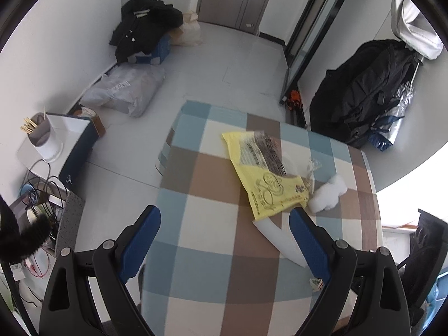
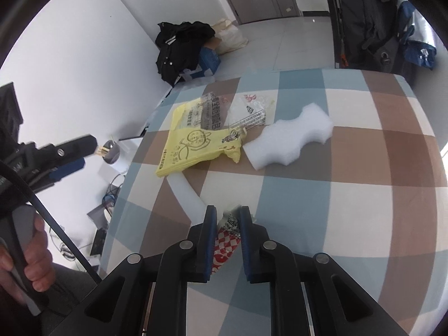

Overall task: Collect trash
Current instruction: 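Grasp the red-white wrapper with the right gripper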

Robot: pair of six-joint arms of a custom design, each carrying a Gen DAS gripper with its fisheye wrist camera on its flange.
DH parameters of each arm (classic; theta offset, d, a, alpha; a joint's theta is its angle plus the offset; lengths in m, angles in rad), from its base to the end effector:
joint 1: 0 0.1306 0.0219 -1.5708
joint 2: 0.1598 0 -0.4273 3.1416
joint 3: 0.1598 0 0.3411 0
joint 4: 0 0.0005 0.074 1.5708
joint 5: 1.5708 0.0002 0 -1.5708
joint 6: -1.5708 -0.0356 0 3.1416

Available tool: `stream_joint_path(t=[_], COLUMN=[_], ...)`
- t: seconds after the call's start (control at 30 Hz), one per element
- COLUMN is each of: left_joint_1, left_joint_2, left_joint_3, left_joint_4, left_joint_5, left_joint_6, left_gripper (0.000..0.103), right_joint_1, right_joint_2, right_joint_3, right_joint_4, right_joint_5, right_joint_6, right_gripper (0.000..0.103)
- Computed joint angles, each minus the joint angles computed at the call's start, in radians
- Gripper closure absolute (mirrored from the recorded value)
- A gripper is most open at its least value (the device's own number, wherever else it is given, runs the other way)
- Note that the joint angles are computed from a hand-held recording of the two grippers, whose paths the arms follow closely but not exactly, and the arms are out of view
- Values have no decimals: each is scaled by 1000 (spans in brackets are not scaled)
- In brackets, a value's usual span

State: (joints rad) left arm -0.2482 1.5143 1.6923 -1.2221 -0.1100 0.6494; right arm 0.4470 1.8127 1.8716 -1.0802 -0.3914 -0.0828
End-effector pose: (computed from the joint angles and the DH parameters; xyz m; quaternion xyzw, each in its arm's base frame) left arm 0.4433 -0.1088 0.5214 -0.2061 0.9419 -0.0650 0.2572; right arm 0.5220 0.2647 0.4527 -0.2229 0.9190 0.2503 0.2078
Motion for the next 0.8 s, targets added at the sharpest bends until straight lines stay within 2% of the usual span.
stream_joint_path(t=[0.17,0.23,0.3,0.43,0.6,0.73,0.8], left_joint_1=[-17,-35,-49,-65,-94,-101,-108], left_joint_2=[36,64,93,130,174,175,191], left_joint_3=[-5,16,40,67,115,116,136], left_joint_4=[-34,-78,-107,-120,-170,-148,-170], left_joint_5=[69,36,25,31,-49,-44,-56], left_joint_6=[56,83,80,82,96,111,100], left_gripper=[12,12,12,12,12,12,16], right_joint_1=[-31,-46,-64,-89,-111,-129,-135], right_joint_2=[-33,-43,-48,-56,-64,-71,-71], right_joint_3=[-35,-44,-49,-54,-59,-62,-61], right_joint_4=[36,45,53,56,56,55,55], right_joint_5=[-4,-12,-33,-50,-68,-81,-90], right_joint_6=[-2,-6,-13,-7,12,23,20], right_gripper=[88,88,88,88,88,88,88])
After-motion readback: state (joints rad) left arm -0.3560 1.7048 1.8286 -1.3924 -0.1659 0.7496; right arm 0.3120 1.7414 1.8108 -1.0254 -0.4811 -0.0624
